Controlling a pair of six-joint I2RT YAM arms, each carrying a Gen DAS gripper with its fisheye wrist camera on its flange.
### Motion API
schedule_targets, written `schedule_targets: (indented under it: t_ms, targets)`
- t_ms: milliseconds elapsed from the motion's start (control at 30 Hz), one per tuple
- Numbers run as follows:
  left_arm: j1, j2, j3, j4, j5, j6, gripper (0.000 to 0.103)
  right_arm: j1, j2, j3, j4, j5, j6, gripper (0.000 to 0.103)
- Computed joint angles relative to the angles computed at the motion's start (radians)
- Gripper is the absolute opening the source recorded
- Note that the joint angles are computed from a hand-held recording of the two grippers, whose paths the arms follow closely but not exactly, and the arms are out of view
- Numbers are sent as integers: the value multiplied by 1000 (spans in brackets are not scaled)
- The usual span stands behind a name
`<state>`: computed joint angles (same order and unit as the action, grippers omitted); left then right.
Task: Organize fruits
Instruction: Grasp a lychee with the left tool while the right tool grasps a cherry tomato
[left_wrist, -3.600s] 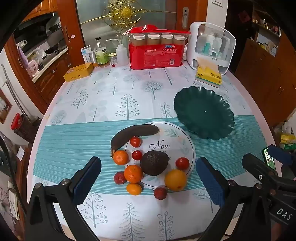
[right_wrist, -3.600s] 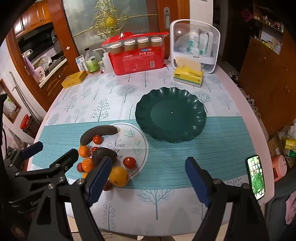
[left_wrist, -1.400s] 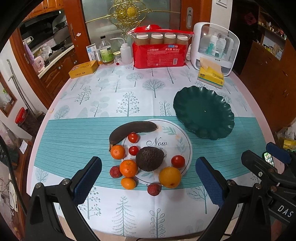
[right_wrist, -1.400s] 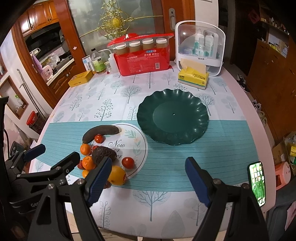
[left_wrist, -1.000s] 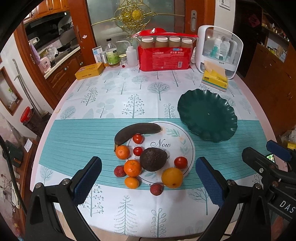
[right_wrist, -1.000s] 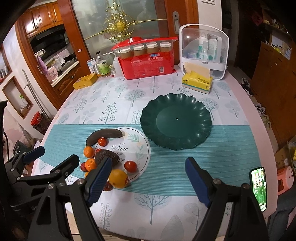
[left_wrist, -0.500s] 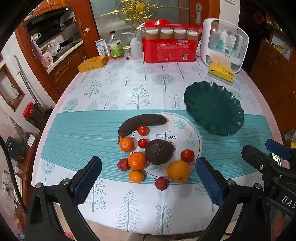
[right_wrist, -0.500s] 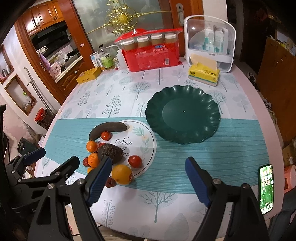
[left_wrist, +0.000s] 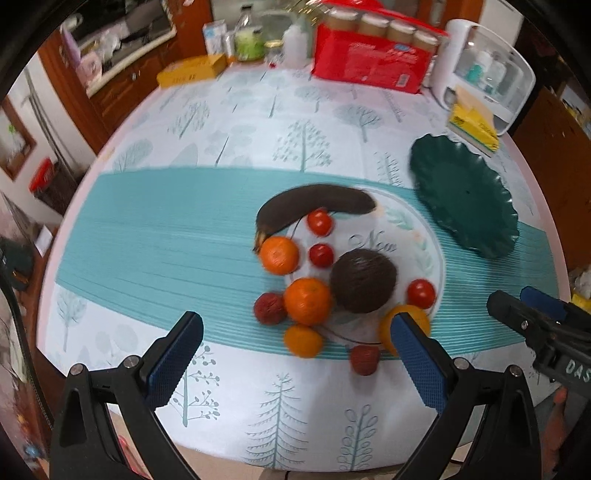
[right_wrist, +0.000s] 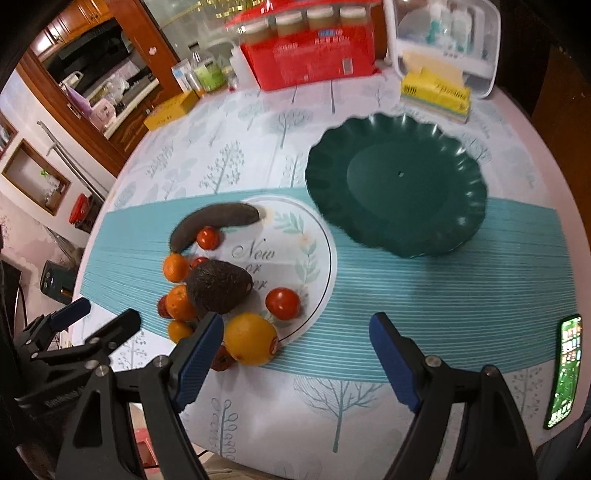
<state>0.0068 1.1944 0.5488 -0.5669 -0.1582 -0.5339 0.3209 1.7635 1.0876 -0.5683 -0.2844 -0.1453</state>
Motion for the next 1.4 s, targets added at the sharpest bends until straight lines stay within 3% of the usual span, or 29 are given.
schedule_targets:
  t_ms: [133, 367, 533, 700, 867, 1167, 1400]
  targets:
    - [120, 34, -87, 109, 29, 86, 101, 22, 77, 19, 30, 20, 5, 82]
    - [268, 219, -159, 309, 103, 198, 101, 50, 212, 78, 40, 29, 9, 75]
    - [354, 308, -152, 389, 195, 284, 93, 61, 276, 118, 27, 24, -2, 66]
    - [395, 401, -104, 421, 267, 366, 74, 64, 320, 153, 7, 12, -3, 60]
    - [395, 440, -64, 442, 279, 447, 66, 68, 360, 188, -11, 11, -5, 52]
    - [379, 421, -55, 397, 286, 617, 62, 76, 400, 229, -36, -10, -6, 51]
    - [409, 433, -47, 391, 336, 731, 38, 85, 406, 237, -39, -5, -9, 51]
